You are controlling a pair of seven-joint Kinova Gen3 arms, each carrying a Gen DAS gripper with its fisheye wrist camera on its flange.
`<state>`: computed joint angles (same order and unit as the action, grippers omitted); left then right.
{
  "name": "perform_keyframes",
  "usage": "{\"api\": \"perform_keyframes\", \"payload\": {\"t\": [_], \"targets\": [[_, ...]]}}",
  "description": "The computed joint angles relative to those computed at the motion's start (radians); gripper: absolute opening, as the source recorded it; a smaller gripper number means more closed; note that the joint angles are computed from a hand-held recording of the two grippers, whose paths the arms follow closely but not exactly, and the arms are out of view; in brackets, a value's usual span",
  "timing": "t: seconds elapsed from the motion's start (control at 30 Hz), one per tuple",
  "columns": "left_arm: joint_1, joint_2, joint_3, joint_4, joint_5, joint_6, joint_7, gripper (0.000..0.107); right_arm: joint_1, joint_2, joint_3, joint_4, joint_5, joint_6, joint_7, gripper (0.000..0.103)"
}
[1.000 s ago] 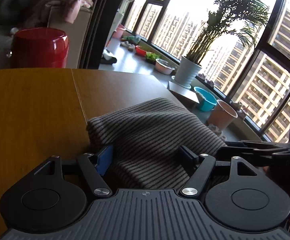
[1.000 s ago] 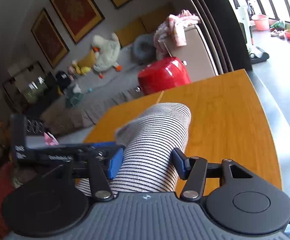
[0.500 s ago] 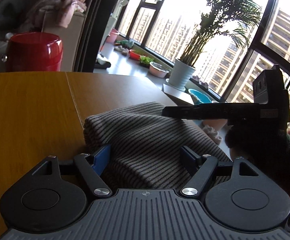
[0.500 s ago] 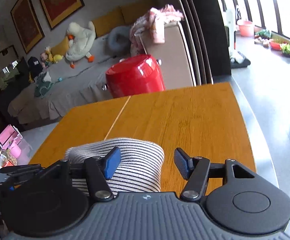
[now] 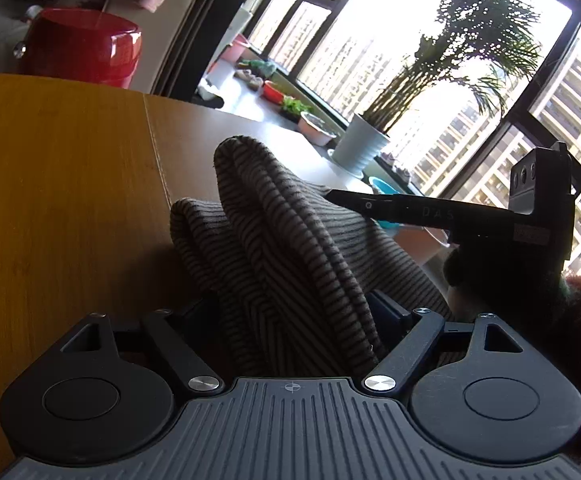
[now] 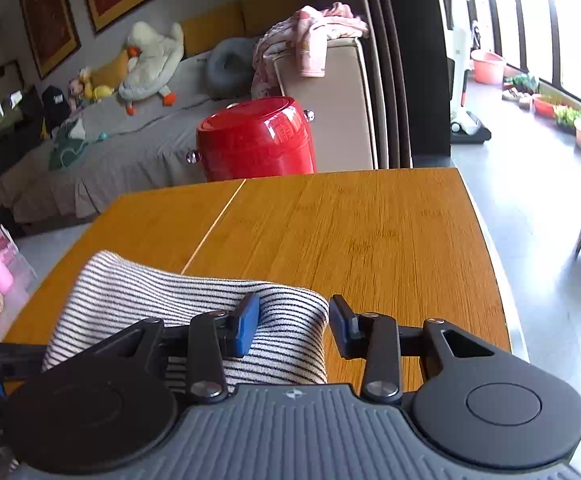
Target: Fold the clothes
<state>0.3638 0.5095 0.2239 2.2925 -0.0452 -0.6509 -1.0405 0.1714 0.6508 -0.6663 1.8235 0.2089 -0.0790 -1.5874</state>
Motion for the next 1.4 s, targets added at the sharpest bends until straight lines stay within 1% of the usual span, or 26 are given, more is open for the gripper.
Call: {"api": "perform_keyframes", "payload": {"t": [0.07,0.17,0.23,0.3,0.37,0.4,0.47,0.53,0.6,0.67,0.73,0.8,0.83,0.87,0.9,0.93,0.97,1.03,1.1,1.13,1.17,1.2,1.23,1.3,1.37,1.4], "targets": [[-0.012,-0.008,0.004,-0.002,-0.014,0.011,0.006,0.085,0.021,-0.03,-0.02,0.027,0.025,-0.016,0.027,0.036],[-0.008,-0.022,0.004,0.004,0.02,0.004,-0.02,0.083,-0.023,-0.103,0.032,0.109,0.078,-0.114,-0.001,0.036],[0.053,-0.054,-0.046,0.015,0.093,-0.011,-0.053,0.08,-0.026,-0.119,0.029,0.135,0.143,-0.128,-0.05,0.036],[0.106,-0.09,-0.085,0.03,0.165,-0.04,-0.094,0.08,-0.1,-0.122,0.099,0.145,0.145,-0.124,-0.037,0.037],[0.105,-0.115,-0.069,0.041,0.185,-0.076,-0.125,0.079,-0.19,-0.132,0.192,0.176,0.087,-0.182,0.035,0.038],[0.116,-0.128,-0.079,0.046,0.181,-0.092,-0.126,0.079,-0.236,-0.144,0.236,0.19,0.049,-0.204,0.071,0.04],[0.084,-0.133,-0.054,0.039,0.125,-0.103,-0.103,0.08,-0.328,-0.164,0.321,0.195,0.006,-0.212,0.095,0.04],[0.033,-0.103,-0.005,0.001,0.058,-0.077,-0.067,0.08,-0.364,-0.173,0.356,0.197,0.011,-0.211,0.088,0.04],[0.038,-0.072,-0.011,-0.044,0.053,-0.018,-0.057,0.079,-0.325,-0.182,0.329,0.2,0.078,-0.2,0.04,0.04],[0.047,-0.048,-0.021,-0.064,0.071,0.004,-0.064,0.077,-0.233,-0.192,0.249,0.206,0.157,-0.175,-0.041,0.043],[0.056,-0.029,-0.033,-0.067,0.09,-0.002,-0.075,0.076,-0.14,-0.203,0.171,0.213,0.217,-0.153,-0.122,0.053],[0.041,-0.02,-0.027,-0.066,0.082,-0.005,-0.065,0.074,-0.048,-0.216,0.106,0.239,0.28,-0.173,-0.204,0.055],[0.032,-0.018,-0.022,-0.065,0.073,-0.006,-0.057,0.073,-0.006,-0.22,0.078,0.255,0.315,-0.191,-0.243,0.058],[0.032,-0.016,-0.023,-0.066,0.075,-0.004,-0.055,0.073,0.017,-0.223,0.065,0.264,0.333,-0.2,-0.273,0.062],[0.037,-0.014,-0.027,-0.069,0.083,-0.001,-0.058,0.073,0.022,-0.222,0.067,0.269,0.335,-0.206,-0.29,0.07],[0.046,-0.014,-0.033,-0.068,0.093,0.0,-0.066,0.073,0.023,-0.207,0.066,0.262,0.329,-0.196,-0.295,0.073],[0.054,-0.016,-0.038,-0.068,0.103,0.003,-0.075,0.073,0.04,-0.187,0.047,0.252,0.332,-0.176,-0.304,0.073],[0.066,-0.021,-0.044,-0.071,0.12,0.015,-0.09,0.074,0.112,-0.113,-0.037,0.211,0.375,-0.117,-0.37,0.075],[0.075,-0.026,-0.05,-0.077,0.137,0.032,-0.104,0.074,0.195,-0.025,-0.13,0.185,0.409,-0.108,-0.451,0.077],[0.083,-0.029,-0.055,-0.081,0.15,0.043,-0.115,0.074,0.229,0.011,-0.176,0.177,0.418,-0.102,-0.477,0.067],[0.102,-0.034,-0.068,-0.087,0.178,0.06,-0.135,0.074,0.263,0.028,-0.223,0.182,0.435,-0.103,-0.487,0.061],[0.122,-0.038,-0.083,-0.092,0.206,0.074,-0.161,0.076,0.286,0.027,-0.251,0.189,0.466,-0.108,-0.48,0.06],[0.136,-0.04,-0.093,-0.095,0.23,0.084,-0.182,0.079,0.295,0.008,-0.26,0.205,0.501,-0.129,-0.458,0.059],[0.133,-0.039,-0.09,-0.092,0.239,0.081,-0.192,0.079,0.28,-0.033,-0.243,0.223,0.532,-0.151,-0.437,0.058],[0.118,-0.039,-0.076,-0.091,0.229,0.079,-0.185,0.078,0.218,-0.075,-0.172,0.226,0.525,-0.155,-0.428,0.058],[0.13,-0.043,-0.084,-0.093,0.243,0.087,-0.201,0.075,0.181,-0.086,-0.134,0.222,0.497,-0.144,-0.414,0.058]]}}
